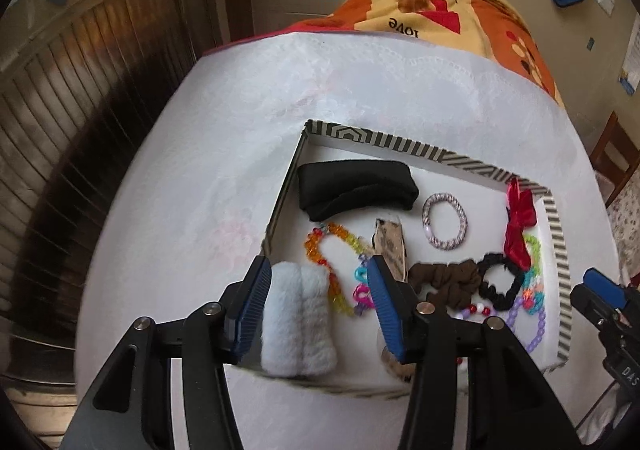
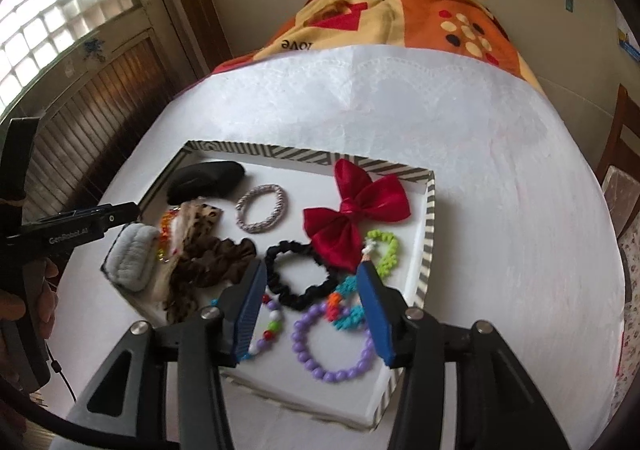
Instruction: Organize jewelry
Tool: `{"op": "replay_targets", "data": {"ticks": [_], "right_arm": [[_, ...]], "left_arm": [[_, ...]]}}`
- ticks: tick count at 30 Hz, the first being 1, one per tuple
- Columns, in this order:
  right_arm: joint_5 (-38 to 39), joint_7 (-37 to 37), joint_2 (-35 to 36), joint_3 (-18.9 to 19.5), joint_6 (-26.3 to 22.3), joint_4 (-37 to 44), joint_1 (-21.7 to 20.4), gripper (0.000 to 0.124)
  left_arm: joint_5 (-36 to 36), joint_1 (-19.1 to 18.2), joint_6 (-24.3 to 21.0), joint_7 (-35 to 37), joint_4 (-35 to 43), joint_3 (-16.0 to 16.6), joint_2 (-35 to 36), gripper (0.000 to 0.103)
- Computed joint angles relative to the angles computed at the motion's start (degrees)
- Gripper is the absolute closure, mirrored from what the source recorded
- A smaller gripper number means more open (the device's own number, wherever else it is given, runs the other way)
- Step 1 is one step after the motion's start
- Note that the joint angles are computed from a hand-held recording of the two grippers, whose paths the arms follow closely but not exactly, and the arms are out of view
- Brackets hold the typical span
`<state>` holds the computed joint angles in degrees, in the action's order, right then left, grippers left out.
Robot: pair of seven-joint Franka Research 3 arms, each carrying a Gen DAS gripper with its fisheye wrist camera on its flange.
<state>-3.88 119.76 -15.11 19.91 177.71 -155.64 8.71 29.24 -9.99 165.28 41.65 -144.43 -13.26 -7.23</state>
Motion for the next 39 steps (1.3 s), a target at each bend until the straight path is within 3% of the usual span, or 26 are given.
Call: {"op": "replay_targets", "data": {"ticks": [9, 14, 19, 21, 24, 39], "right_arm": [[3.82, 0.93, -4.23, 0.39, 0.25, -3.55, 3.56, 0.074], [5.26, 1.60, -7.54, 1.49, -0.48, -5.43, 4.89, 0.074], [6.02, 2.35, -10.70, 2.12, -1.45, -6.84, 5.80, 0.074], [6.12, 2.53, -11.84, 2.28, -1.90, -7.23, 6.18, 0.074], [6.04, 3.05, -13.55, 2.91, -2.55, -7.70, 6.54, 0.074], [5.05, 5.96, -17.40, 4.89, -4.23, -8.69, 7.82, 0.069]], "left_arm": [[-2.87, -1.04, 0.08, 0.57, -6.11, -0.77, -7.72, 0.061], [4.19, 1.83, -3.35, -4.95, -7.87, -5.47, -12.56, 0.061], [8.59, 1.37, -7.25, -7.84, -9.75, -7.25, -17.22, 0.061], [8.84, 0.50, -7.95, -8.14, -10.52, -6.96, -18.39, 0.061], [4.62, -2.64, -8.16, -4.95, -11.82, -3.94, -19.21, 0.061], [1.20, -3.89, -9.73, -3.10, -14.52, -4.45, -25.01, 0.061]]}}
